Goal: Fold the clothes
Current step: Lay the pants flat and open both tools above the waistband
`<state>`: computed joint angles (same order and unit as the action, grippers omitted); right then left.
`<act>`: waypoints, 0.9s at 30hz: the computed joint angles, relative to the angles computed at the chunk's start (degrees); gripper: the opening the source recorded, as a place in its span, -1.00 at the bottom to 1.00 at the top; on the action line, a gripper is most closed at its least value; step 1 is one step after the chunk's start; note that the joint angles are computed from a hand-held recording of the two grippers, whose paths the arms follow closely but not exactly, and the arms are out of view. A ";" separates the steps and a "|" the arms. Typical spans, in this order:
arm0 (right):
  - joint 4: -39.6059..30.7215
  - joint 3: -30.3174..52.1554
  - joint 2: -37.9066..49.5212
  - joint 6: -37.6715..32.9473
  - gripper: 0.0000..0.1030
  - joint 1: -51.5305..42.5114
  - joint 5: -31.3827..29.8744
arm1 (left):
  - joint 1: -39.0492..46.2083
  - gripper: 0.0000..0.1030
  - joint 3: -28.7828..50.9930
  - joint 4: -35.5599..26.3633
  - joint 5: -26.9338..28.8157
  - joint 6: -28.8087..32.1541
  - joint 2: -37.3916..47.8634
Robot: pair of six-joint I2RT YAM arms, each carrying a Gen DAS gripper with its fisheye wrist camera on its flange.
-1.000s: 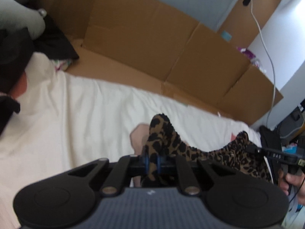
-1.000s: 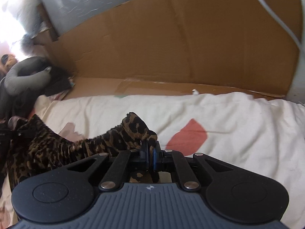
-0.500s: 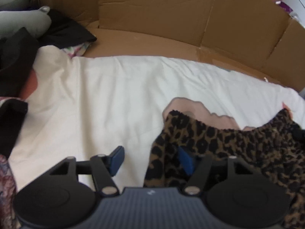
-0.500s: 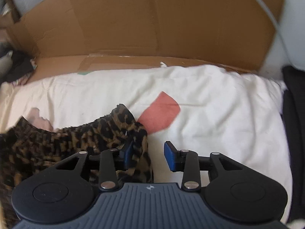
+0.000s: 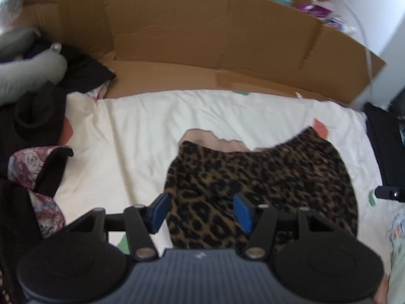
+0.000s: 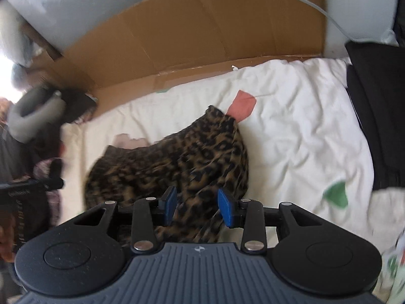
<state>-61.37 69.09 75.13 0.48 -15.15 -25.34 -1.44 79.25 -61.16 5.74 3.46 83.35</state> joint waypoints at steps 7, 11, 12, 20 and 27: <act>-10.38 4.61 -7.67 -0.33 -0.16 -3.69 -3.30 | -3.47 0.17 1.33 -8.61 1.44 -2.45 -8.03; -16.48 6.27 -12.10 -1.60 -0.16 -8.62 -8.92 | -3.76 0.17 4.29 -13.77 0.80 -4.68 -11.29; -17.75 7.03 -12.60 -2.07 -0.16 -9.39 -9.82 | -3.30 0.17 4.81 -15.09 1.28 -5.53 -12.04; -25.60 13.64 -14.97 -3.14 -0.16 -12.42 -14.09 | 0.78 0.23 2.39 -20.65 3.69 -10.02 -19.54; -28.52 13.25 -19.69 -3.33 -0.11 -11.66 -14.99 | 0.02 0.23 0.65 -21.70 -2.10 -12.51 -23.96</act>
